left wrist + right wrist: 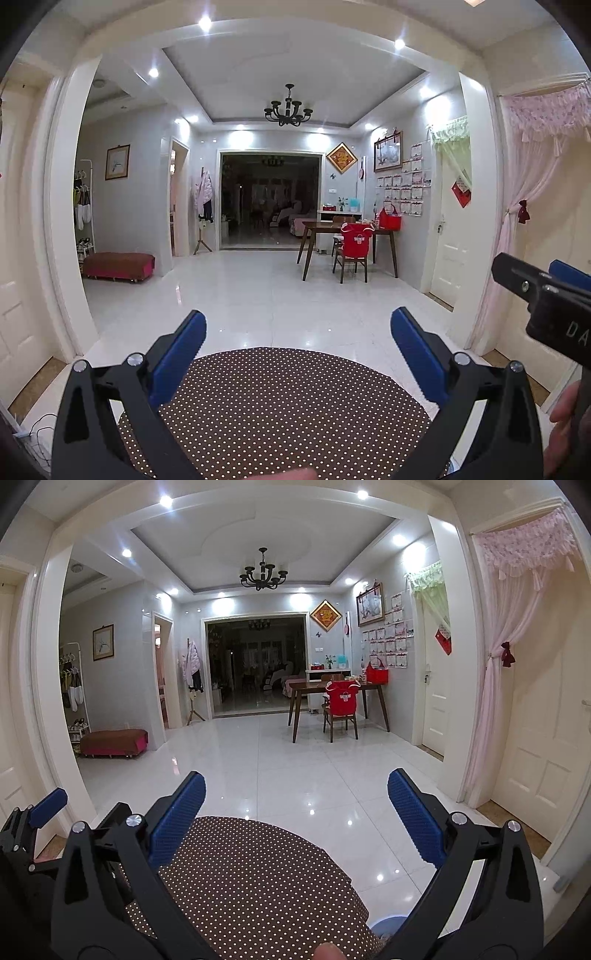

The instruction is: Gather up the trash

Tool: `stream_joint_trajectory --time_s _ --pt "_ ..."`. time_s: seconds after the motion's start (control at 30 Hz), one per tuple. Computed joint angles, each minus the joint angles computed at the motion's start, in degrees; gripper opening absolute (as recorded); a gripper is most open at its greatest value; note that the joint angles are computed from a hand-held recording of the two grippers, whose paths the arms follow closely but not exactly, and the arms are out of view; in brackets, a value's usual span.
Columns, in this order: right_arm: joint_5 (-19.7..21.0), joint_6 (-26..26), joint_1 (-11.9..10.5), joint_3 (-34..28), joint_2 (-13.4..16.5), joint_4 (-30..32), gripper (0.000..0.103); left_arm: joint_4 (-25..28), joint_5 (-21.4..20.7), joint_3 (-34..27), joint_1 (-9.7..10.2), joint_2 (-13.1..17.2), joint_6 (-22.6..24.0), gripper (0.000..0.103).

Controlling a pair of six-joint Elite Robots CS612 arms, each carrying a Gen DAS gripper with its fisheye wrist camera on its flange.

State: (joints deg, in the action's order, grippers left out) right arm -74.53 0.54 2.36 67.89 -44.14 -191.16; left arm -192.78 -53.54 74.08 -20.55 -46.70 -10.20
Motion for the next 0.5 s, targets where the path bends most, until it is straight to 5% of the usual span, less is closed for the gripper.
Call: stream_joint_trajectory --time_s 0.5 --pt "0.9 -0.1 -0.1 -0.8 0.2 1.5 0.097 1.2 1.3 -0.5 -0.14 0.4 -2.1 0.098"
